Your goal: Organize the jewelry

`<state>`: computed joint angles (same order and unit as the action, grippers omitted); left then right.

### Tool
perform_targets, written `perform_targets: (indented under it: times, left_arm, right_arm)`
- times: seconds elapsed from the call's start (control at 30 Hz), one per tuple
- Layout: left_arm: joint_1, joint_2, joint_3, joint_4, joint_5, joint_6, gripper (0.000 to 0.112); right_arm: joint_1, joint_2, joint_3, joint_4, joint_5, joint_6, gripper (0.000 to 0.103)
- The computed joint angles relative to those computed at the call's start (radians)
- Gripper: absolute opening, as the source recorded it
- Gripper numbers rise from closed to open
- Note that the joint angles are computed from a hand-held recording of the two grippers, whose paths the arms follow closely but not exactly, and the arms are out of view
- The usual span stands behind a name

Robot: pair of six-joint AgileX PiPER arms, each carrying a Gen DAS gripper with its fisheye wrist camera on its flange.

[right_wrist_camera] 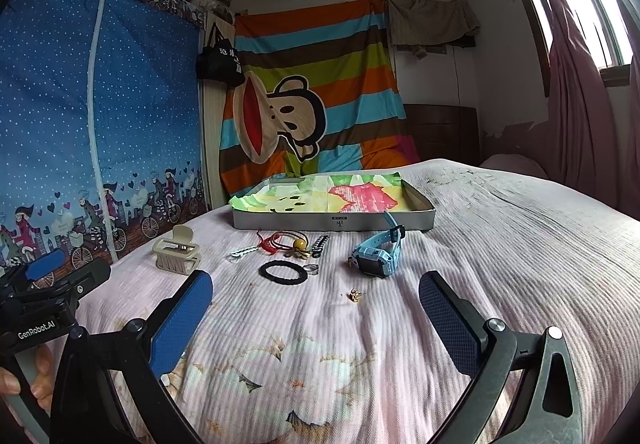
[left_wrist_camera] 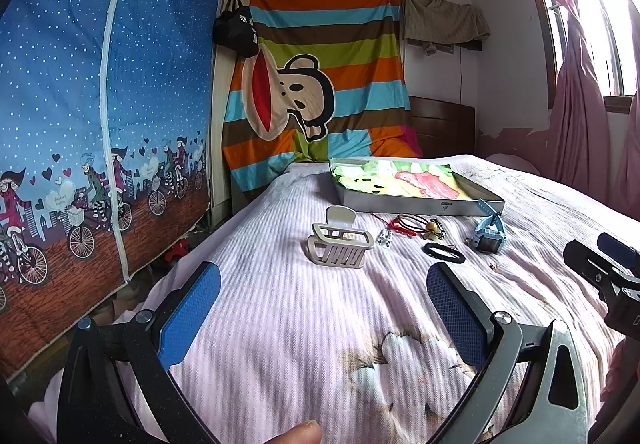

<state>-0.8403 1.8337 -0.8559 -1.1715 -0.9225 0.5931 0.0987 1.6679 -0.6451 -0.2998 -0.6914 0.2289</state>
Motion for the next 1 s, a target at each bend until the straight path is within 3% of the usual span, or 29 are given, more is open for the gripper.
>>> perform_targets:
  times: [1.0]
  left_arm:
    - [0.002,-0.017,0.014,0.035,0.017,-0.024,0.101]
  right_arm:
    - [-0.025,-0.015,0.005,-0.083,-0.003,0.069,0.103]
